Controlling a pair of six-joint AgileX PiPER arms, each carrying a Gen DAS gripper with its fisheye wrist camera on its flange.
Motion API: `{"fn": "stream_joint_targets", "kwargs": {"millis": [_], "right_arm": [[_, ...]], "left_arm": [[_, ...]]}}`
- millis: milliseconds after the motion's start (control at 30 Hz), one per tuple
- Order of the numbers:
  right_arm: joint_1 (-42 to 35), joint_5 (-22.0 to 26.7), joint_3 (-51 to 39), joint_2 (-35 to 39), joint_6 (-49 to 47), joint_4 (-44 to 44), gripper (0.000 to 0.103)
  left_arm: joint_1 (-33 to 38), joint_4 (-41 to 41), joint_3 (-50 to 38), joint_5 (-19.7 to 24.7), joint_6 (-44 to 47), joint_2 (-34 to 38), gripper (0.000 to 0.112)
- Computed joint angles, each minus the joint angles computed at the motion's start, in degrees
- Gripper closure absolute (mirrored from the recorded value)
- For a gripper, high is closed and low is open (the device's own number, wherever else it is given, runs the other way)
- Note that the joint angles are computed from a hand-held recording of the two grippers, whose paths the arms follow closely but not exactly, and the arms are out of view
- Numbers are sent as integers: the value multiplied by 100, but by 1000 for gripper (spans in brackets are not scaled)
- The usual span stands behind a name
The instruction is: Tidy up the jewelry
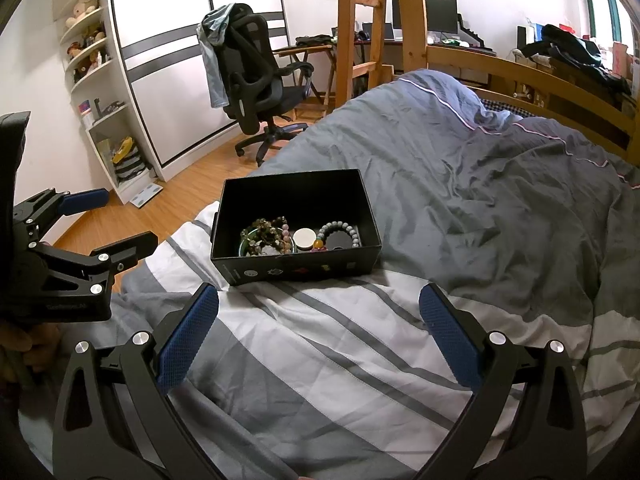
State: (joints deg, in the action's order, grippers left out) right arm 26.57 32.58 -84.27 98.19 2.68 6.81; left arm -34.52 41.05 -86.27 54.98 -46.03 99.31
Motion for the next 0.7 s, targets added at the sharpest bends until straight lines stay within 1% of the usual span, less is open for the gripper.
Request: {"fn": "stream_joint_targets", "kwargs": {"millis": [700], "right_arm": [[-6,17,-18,12,-20,21,4]], "left_arm": [[-59,-16,-74,127,107,49,15]]}}
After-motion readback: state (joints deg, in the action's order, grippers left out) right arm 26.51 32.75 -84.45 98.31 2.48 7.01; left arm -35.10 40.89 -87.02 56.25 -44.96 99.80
